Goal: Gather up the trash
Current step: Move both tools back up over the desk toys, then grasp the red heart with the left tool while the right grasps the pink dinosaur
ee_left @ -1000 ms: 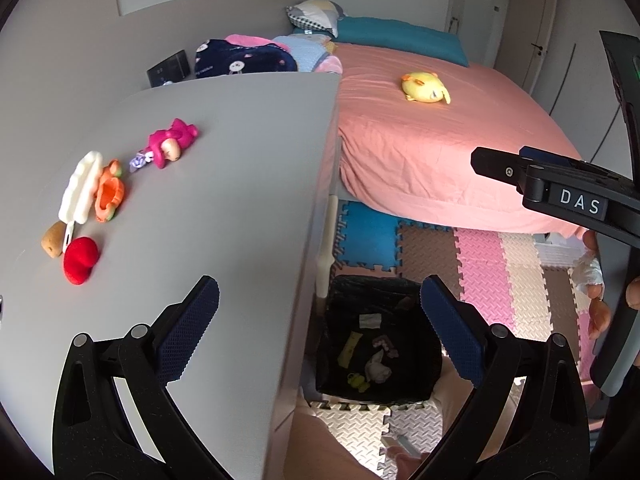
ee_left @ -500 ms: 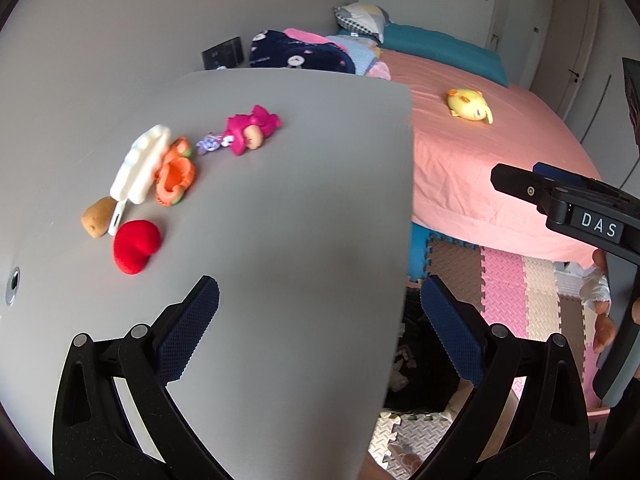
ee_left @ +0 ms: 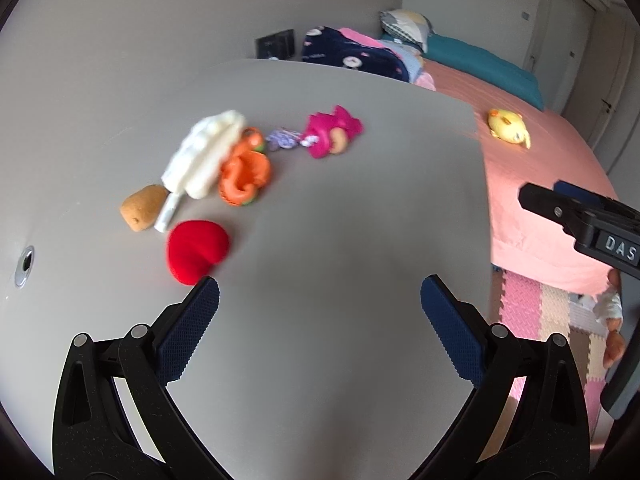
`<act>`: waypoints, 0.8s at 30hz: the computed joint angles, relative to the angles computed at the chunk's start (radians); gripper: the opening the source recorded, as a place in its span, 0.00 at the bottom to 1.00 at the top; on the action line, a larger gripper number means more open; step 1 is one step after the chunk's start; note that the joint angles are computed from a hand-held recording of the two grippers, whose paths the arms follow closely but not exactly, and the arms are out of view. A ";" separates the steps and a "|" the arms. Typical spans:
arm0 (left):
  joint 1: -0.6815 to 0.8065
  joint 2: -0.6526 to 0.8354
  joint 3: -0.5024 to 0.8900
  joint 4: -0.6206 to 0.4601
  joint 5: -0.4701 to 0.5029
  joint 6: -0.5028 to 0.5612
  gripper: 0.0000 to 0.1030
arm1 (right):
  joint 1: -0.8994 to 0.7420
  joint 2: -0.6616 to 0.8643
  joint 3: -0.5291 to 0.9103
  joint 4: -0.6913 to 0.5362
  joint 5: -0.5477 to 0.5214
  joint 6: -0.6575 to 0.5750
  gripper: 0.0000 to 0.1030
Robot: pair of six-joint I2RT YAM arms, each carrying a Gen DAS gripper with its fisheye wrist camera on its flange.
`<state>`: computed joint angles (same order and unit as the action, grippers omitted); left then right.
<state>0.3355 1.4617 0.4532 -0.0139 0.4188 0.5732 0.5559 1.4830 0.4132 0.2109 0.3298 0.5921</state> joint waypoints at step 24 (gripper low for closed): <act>0.057 0.356 0.286 0.054 -0.065 -0.182 0.67 | -0.052 0.375 0.367 0.000 -0.150 -0.166 0.78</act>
